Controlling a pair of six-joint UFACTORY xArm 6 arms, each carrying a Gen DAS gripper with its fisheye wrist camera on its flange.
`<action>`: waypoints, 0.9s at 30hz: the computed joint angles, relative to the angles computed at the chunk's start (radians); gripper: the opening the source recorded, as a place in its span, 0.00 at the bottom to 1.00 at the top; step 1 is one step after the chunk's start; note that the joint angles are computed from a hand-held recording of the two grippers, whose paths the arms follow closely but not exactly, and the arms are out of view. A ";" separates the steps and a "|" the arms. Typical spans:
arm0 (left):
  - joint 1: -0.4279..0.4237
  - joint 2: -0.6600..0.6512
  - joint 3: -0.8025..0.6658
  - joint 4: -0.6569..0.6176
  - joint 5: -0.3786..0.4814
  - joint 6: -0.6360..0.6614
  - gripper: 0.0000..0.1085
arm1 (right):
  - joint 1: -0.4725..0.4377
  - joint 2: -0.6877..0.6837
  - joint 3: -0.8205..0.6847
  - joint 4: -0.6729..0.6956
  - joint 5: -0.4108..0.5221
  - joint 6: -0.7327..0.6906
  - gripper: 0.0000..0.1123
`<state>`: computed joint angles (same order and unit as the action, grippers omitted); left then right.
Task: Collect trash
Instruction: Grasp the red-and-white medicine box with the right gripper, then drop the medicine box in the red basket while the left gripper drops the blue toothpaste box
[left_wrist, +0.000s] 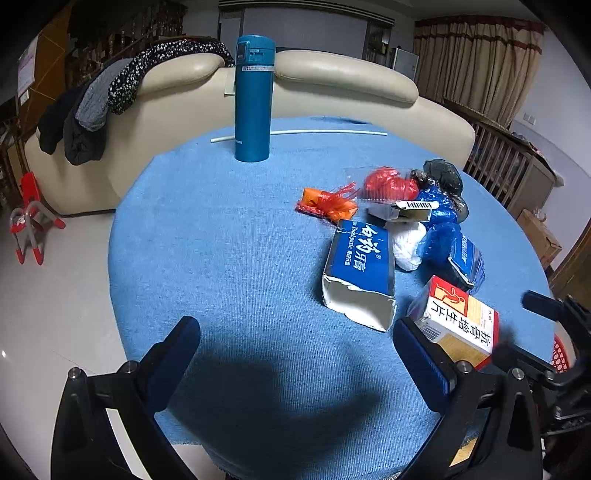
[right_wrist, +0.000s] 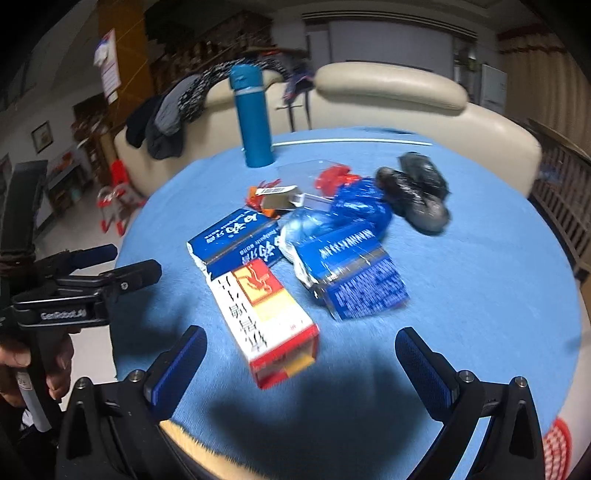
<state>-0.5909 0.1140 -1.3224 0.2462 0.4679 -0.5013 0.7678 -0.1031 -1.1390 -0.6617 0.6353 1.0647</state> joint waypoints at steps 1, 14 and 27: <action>0.002 0.004 -0.005 -0.009 -0.001 0.007 0.95 | -0.008 0.012 -0.007 0.024 -0.013 -0.030 0.92; -0.014 0.138 -0.192 -0.095 0.049 0.146 0.95 | -0.059 0.058 0.043 0.132 -0.203 -0.075 0.54; -0.061 0.408 -0.565 -0.097 0.317 0.227 0.85 | -0.065 -0.305 0.351 -0.232 -0.187 0.514 0.54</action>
<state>-0.6516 0.5222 -1.8879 0.1491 0.7847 -0.2745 0.7031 -0.4085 -0.7877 -0.8932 0.4485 1.5785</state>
